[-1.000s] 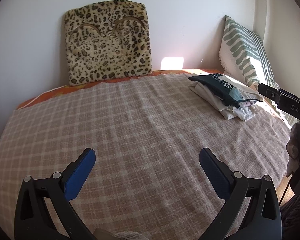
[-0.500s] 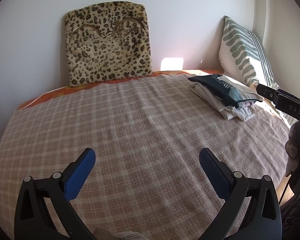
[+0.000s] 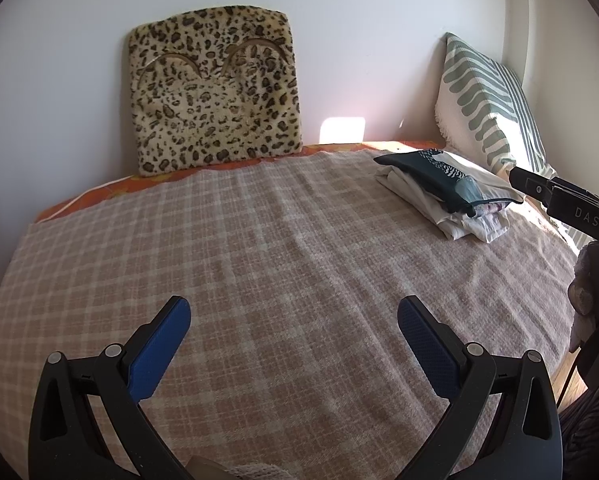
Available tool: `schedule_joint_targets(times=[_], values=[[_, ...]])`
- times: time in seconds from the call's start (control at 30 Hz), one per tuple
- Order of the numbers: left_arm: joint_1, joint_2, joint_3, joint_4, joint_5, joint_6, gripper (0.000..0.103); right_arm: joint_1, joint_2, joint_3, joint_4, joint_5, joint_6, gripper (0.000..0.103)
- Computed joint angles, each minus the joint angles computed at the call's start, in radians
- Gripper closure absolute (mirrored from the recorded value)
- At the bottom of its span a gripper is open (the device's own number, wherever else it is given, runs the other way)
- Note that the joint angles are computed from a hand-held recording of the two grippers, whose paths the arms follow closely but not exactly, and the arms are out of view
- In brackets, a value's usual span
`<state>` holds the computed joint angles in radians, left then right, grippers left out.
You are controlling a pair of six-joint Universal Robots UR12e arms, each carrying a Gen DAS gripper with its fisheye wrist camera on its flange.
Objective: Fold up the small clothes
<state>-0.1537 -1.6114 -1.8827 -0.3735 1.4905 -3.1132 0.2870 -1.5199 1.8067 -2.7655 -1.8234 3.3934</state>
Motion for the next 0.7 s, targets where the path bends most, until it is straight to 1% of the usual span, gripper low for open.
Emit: schedule_joint_targets(times=[0.37,0.7], values=[[0.000,0.002,-0.001,0.004,0.000,0.004,0.000,0.000,-0.001,0.001,0.000,0.001,-0.001,0.000],[0.002,0.003,-0.004,0.024,0.001,0.012,0.000,0.003,0.000,0.001,0.001,-0.002,0.003,0.000]])
